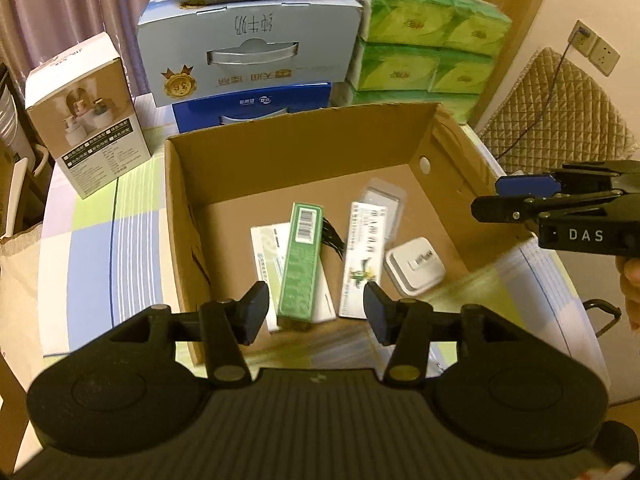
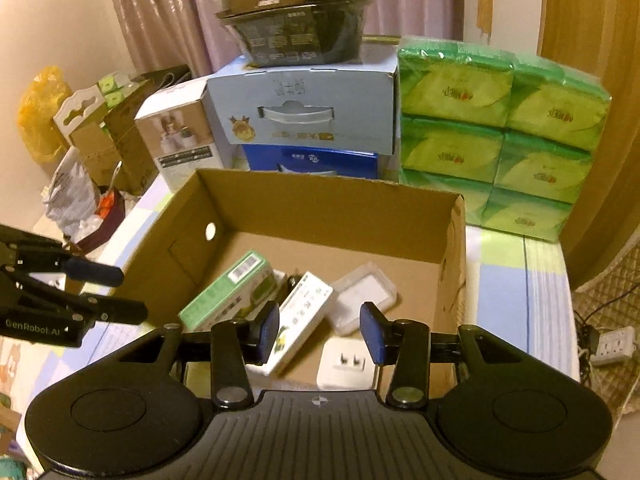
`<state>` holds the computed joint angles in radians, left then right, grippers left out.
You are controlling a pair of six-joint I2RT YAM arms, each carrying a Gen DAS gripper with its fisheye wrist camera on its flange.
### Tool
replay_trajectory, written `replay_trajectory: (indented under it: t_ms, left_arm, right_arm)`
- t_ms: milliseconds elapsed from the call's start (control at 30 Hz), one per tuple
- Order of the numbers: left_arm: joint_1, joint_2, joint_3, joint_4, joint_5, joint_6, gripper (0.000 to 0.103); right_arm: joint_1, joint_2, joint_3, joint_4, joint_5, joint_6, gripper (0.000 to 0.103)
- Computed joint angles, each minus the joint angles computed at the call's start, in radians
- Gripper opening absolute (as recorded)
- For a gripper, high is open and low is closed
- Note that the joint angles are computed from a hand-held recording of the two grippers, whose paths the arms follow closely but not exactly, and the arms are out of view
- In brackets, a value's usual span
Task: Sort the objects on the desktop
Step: 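Withdraw both tools from the cardboard box toward the spoon and red candy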
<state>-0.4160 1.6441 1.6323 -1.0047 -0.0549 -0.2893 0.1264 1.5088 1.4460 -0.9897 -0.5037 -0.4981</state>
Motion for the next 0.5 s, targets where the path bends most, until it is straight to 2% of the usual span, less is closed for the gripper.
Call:
replay_trajectory:
  t_ms: [100,367,500]
  left_arm:
    - [-0.034,-0.040,-0.009,-0.031,-0.028,-0.017,0.048]
    - [-0.126,-0.163,-0.077,-0.072,-0.068,-0.111,0.053]
    - [-0.170,-0.226,-0.110,-0.084,-0.089,-0.156,0.061]
  right_arm:
    - [-0.015,-0.062,-0.030,-0.044,-0.007,-0.041,0.055]
    - [-0.061,-0.199,-0.080,-0.162,-0.051,-0.111,0.061]
    - [-0.090,-0.246,-0.085,-0.215,-0.080,-0.140,0.066]
